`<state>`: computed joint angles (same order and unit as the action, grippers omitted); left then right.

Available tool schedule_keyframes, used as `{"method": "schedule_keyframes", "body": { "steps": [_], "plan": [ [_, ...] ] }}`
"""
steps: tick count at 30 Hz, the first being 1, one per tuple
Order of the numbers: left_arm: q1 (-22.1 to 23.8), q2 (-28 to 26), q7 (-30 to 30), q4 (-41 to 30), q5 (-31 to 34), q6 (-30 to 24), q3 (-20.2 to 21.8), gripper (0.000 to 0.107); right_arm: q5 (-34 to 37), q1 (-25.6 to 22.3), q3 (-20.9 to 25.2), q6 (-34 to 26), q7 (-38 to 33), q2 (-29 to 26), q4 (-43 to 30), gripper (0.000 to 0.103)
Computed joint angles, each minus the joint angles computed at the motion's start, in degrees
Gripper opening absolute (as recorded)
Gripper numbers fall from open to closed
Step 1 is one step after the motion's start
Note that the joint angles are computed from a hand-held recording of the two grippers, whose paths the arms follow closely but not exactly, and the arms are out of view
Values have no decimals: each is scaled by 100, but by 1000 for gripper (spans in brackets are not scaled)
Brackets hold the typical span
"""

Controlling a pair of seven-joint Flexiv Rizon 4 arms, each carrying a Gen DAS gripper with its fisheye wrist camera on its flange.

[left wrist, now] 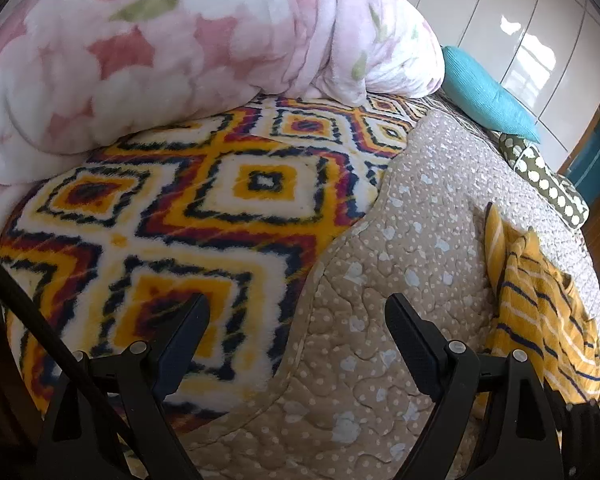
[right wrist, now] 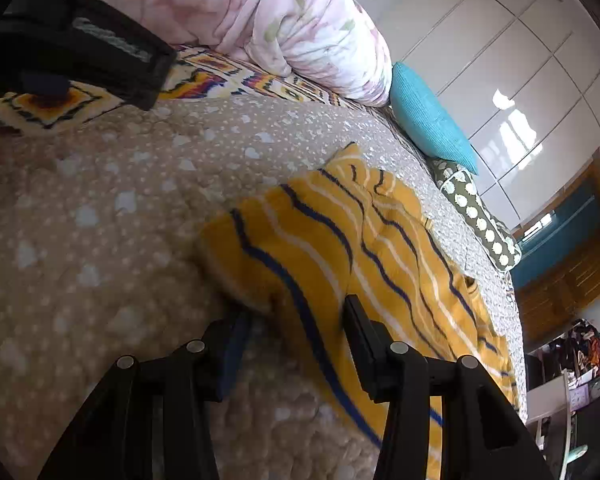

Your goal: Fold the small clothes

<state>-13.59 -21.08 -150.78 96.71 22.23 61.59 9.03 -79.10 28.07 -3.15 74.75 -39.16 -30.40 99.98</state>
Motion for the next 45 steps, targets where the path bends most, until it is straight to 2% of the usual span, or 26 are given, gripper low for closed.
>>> {"method": "schedule_keyframes", "body": {
  "steps": [7,9,11,13,15,19,22,24,26,27,28,29,32,34,36,39,41,43,45],
  "plan": [
    [2,-28,37,-30,-33,-69,-13,88,483,150,-32,-190,-348,-336,-462,51],
    [-8,-45,41,-60,-22,-115,-13,88,898,141,50,-203,-608,-389,-526,45],
    [-7,-71,57,-88,-33,-156,-25,88,1048,224,-37,-211,-637,-365,-500,24],
    [-3,-101,89,-117,-49,-190,-37,88,1627,126,144,-197,-949,-346,-521,17],
    [-12,-136,134,-162,-56,-255,-48,88,2367,-20,389,-194,-1328,-310,-592,14],
    [-37,-171,188,-211,-40,-337,-48,88,3480,-250,565,17,-1497,-105,-682,11],
    [-26,-169,198,-183,-69,-293,-52,88,4289,-515,509,307,-1305,163,-664,11],
    [-31,-162,189,-175,-74,-283,-45,88,4553,-583,89,619,-770,477,-340,10],
    [-35,-171,202,-191,-80,-295,-49,88,4379,-445,-606,881,-3,759,127,10],
    [-28,-182,217,-201,-93,-288,-56,88,4197,-493,-850,964,463,884,377,10],
    [-35,-178,222,-194,-97,-282,-59,88,4182,-577,-907,984,655,949,528,10],
    [-41,-186,234,-206,-103,-279,-67,88,4480,-809,-777,886,627,985,664,10],
    [-78,-212,281,-253,-93,-262,-80,88,5338,-1647,56,337,60,854,705,10],
    [-145,-244,289,-321,-23,-264,-68,88,6047,-2096,575,384,-376,686,682,10],
    [-222,-288,307,-404,70,-289,-56,88,6519,-2288,840,574,-642,639,688,10],
    [-262,-351,411,-468,83,-231,-99,88,6591,-2137,726,726,-809,674,744,10],
    [-320,-399,414,-527,113,-192,-81,88,6784,-2232,869,824,-1026,676,762,10],
    [-522,-434,202,-665,375,-290,81,88,7140,-2474,1178,1035,-1324,630,814,10],
    [-621,-431,25,-693,576,-176,133,88,7704,-3045,1883,1205,-1841,473,712,10]
  ]
}}
